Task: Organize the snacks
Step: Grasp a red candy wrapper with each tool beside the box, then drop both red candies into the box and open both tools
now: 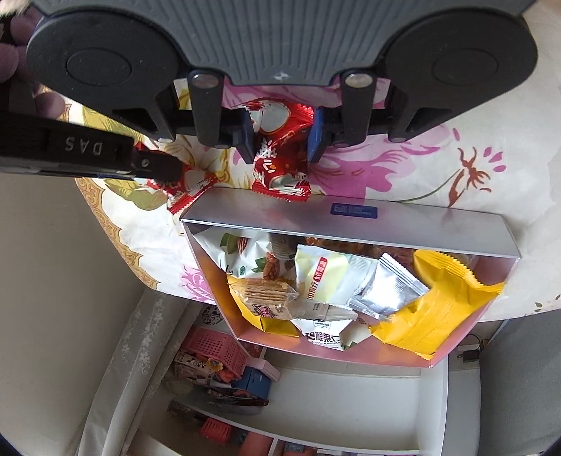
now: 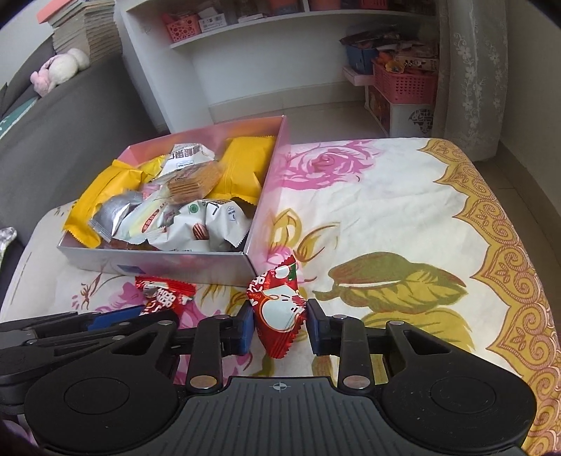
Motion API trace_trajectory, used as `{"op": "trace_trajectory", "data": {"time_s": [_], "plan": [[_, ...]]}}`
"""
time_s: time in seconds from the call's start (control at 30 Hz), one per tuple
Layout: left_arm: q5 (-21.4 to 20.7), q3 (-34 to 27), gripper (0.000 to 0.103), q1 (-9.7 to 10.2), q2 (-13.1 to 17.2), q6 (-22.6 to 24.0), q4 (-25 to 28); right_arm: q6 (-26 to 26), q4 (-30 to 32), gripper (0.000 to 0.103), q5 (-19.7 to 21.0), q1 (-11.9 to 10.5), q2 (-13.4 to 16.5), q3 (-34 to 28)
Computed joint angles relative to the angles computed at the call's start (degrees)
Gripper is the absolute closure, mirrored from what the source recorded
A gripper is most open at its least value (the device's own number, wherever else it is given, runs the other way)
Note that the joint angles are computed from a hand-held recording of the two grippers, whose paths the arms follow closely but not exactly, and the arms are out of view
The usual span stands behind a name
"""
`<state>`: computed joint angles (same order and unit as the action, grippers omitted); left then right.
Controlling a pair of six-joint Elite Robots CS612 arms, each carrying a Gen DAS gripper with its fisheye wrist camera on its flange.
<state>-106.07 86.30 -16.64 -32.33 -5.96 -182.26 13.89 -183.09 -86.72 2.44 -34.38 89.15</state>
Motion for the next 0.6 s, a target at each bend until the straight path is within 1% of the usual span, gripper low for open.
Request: {"op": "trace_trajectory", "data": {"time_s": [0.2, 0.27, 0.37, 0.43, 0.53, 0.6], "plan": [[-2.71, 1.06, 0.075, 1.29, -1.58, 1.47, 0.19, 1.91, -0.7, 0.073, 0.3, -0.56, -2.03, 1.58], [-3.66, 1.57, 0.075, 1.73, -2.09, 2.42, -0.93, 2.85, -1.51, 0.073, 0.82, -0.86, -2.82, 2.24], [-4.24, 1.88, 0.075, 2.31, -2.58, 3.16, -3.04, 4.8, -3.8, 0.074, 3.05, -1.31, -3.52, 2.71], [-3.63, 1.38, 0.075, 2.46, -2.65, 3.38, -3.48, 5.6, -5.1, 0.073, 4.24, -1.23, -3.4, 2.11], [-0.26, -1.0, 0.075, 2.14, -2.06, 3.16, -3.09, 6.8, -5.59, 0.073, 5.62, -0.67, -2.23, -0.43], [2.03, -3.06, 0.075, 1.9, -1.23, 2.12, -2.8, 7.21, -4.91, 0.073, 5.45, 0.04, -1.08, -2.9]]}}
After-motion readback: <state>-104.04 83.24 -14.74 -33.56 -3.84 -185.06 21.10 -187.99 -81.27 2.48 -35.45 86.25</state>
